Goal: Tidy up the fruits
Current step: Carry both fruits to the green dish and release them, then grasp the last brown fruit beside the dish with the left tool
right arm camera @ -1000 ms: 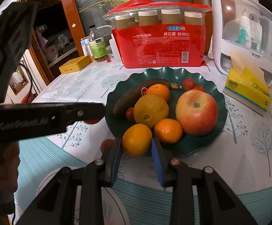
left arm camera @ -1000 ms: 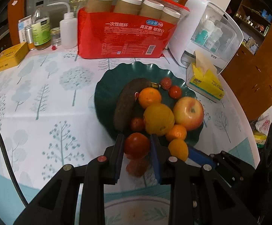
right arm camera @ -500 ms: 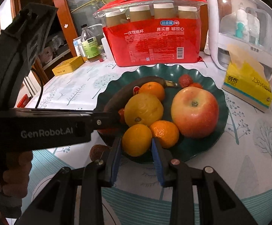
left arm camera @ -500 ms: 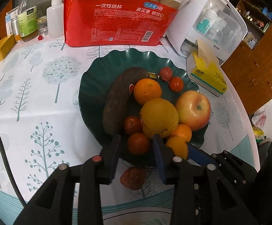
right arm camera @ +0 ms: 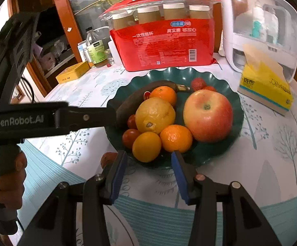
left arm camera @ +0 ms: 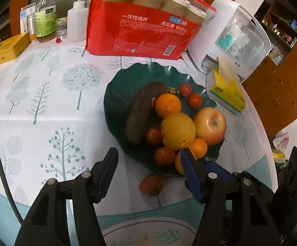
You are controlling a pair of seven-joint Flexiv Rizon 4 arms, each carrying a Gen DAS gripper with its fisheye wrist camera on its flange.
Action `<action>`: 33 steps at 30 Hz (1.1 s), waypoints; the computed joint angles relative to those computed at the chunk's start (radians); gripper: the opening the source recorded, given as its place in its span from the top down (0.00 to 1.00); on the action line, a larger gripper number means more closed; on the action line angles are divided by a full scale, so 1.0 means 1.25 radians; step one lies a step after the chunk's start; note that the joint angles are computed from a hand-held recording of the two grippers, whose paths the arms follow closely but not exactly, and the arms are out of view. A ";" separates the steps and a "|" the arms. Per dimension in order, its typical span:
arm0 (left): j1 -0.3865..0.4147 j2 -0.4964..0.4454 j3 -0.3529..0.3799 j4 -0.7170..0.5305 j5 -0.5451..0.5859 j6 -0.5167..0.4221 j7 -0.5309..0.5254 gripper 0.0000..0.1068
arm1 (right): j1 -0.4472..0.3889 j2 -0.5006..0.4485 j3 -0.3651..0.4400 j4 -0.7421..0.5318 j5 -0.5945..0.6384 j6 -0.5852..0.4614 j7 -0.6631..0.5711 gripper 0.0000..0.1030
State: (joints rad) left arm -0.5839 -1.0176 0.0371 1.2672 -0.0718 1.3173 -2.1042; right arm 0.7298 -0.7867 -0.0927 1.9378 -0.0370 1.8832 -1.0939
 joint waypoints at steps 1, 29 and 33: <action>0.001 0.003 -0.003 0.006 0.000 -0.001 0.001 0.42 | -0.008 0.002 0.009 0.001 0.001 0.001 0.003 0.55; -0.003 -0.041 -0.023 -0.018 -0.009 -0.068 0.036 0.55 | 0.020 0.051 -0.017 0.118 0.032 -0.036 0.109 0.37; 0.003 -0.048 -0.039 -0.024 -0.008 -0.062 0.045 0.66 | 0.028 0.057 -0.025 0.134 0.040 -0.027 0.117 0.37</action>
State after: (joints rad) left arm -0.5805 -1.0774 -0.0114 1.2370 -0.0823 1.2393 -2.0474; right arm 0.7654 -0.7154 -0.1236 2.1054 0.0132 1.8499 -0.9480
